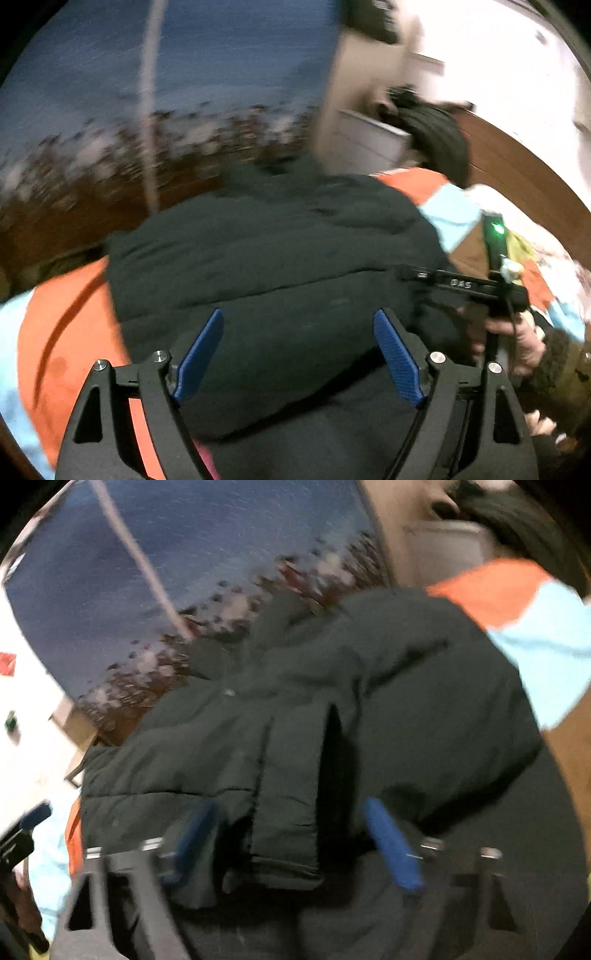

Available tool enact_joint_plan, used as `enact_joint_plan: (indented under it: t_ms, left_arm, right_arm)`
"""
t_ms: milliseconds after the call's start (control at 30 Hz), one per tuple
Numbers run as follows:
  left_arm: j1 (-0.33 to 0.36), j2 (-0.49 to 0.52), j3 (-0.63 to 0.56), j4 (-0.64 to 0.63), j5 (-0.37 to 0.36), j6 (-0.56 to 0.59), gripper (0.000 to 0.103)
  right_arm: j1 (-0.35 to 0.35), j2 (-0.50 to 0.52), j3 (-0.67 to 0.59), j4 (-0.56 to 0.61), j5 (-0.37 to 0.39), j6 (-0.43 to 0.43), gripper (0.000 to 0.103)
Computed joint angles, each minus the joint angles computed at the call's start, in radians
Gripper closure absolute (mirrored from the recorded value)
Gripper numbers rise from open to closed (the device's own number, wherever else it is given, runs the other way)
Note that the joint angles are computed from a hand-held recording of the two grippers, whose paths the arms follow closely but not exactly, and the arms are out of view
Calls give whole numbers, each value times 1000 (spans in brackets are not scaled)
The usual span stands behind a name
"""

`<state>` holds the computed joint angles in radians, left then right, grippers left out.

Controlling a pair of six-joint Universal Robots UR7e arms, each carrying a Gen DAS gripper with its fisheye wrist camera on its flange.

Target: Fold large clothes

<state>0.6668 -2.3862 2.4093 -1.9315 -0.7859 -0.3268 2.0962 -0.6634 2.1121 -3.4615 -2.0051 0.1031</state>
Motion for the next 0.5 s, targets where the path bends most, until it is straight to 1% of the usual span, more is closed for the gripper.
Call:
enact_joint_plan:
  t_ms: [33,67,100,133,167,233,300,333,400,467,500]
  left_arm:
    - [23,-17,-16,34,16,-13,24]
    - [38,-29,-26,57,25,-15,24]
    - [65,-39,-40,69,29,1,24]
    - [103,-44,-52,62,24,40,24]
    - [131,-50,-59,50,13,73,24]
    - [209,-45,-77,-18,-38,178,24]
    - [281,-48,-84,-102,-96,292,24]
    - [317,-44,-85,-154,-118,348,24]
    - [374,-39,-86,-219,-150,411,24]
    - [418,-6,-94,-249,-179,425,24]
    - [427,9,-99,-247,-182,426,24]
  right_arm:
    - [-9,2,-1,13,18,42,59]
    - [-4,6,-9,27,-3,80,65]
    - [6,9,-15,35,-33,95,82]
    - [20,7,-22,49,-67,104,93]
    - [37,1,-28,66,-94,117,94]
    - [79,-13,-46,127,-161,156,97]
    - [150,-20,-92,228,-279,181,97]
    - [171,-18,-109,252,-314,176,98]
    - [221,-8,-166,306,-403,129,98]
    - [240,3,-203,311,-466,67,98]
    - [243,7,-214,308,-489,51,98]
